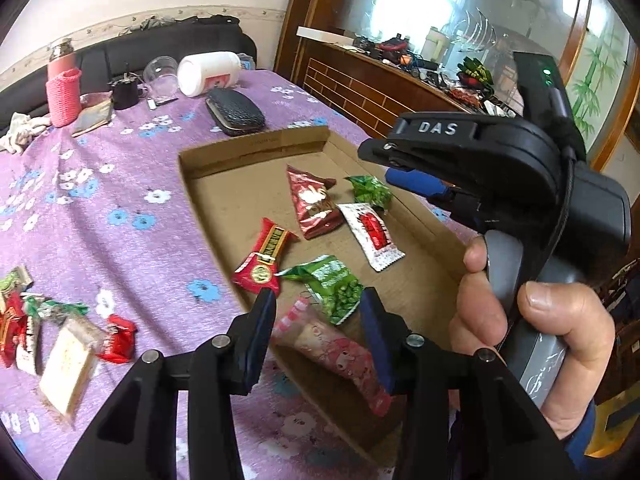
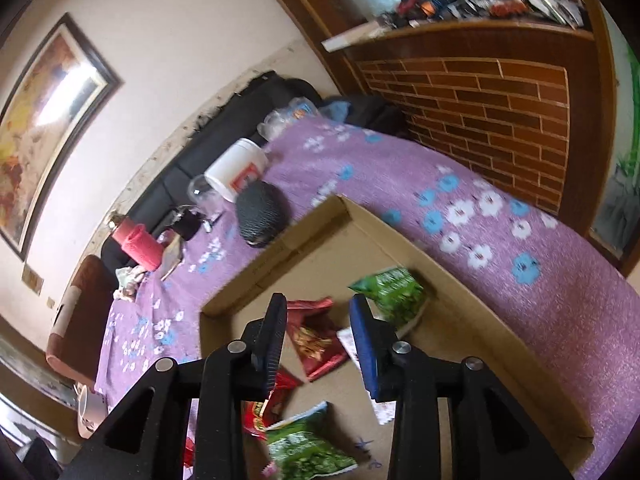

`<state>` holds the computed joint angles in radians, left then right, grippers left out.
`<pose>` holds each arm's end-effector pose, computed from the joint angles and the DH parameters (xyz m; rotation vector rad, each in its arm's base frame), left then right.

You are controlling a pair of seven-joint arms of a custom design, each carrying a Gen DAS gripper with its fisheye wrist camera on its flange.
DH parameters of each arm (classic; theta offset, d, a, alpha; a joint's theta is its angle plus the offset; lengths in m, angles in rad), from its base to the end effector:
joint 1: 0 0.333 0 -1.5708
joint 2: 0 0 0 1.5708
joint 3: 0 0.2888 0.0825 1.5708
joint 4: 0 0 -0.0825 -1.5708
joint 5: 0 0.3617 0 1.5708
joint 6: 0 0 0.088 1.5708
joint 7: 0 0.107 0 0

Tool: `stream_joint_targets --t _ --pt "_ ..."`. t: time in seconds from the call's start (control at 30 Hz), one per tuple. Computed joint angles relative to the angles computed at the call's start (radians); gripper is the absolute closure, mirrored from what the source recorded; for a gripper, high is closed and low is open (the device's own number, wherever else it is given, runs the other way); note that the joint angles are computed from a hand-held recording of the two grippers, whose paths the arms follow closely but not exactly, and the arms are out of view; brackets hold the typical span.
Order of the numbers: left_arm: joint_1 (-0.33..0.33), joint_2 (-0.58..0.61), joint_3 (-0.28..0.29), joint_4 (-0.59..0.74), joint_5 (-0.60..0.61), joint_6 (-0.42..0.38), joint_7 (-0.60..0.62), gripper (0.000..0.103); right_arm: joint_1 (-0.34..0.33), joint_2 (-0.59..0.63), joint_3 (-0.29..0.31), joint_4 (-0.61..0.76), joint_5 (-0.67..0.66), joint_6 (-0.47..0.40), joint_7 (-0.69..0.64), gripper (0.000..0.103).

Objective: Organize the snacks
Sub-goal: 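Open the left tool releasing the pea bag while the right releases the white-red packet, then move both tools back over the snack pile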

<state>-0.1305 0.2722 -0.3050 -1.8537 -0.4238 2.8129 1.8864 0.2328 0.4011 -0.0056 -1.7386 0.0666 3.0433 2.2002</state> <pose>0.5953 -0.2375 0.4436 -1.5735 2.2662 -1.0594 0.6600 0.1479 0.4441 -1.1882 1.9230 -0.3444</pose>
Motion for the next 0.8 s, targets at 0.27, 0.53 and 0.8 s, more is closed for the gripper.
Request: stream_joint_targets --t 0.27,0.53,0.8 --pt "0.023 -0.069 0.044 -0.059 0.005 0.01 -0.037 0.061 -0.054 0.016 0.117 0.013 0.022 0.064 -0.171 0.068" --pt "0.06 -0.164 0.107 -0.164 0.031 0.045 -0.087 0.061 -0.12 0.037 0.283 0.014 0.025 0.158 -0.419 0.068" --pt "0.136 -0.216 0.21 -0.204 0.188 0.028 -0.23 0.06 -0.172 0.069 0.415 0.024 0.026 0.16 -0.577 0.068"
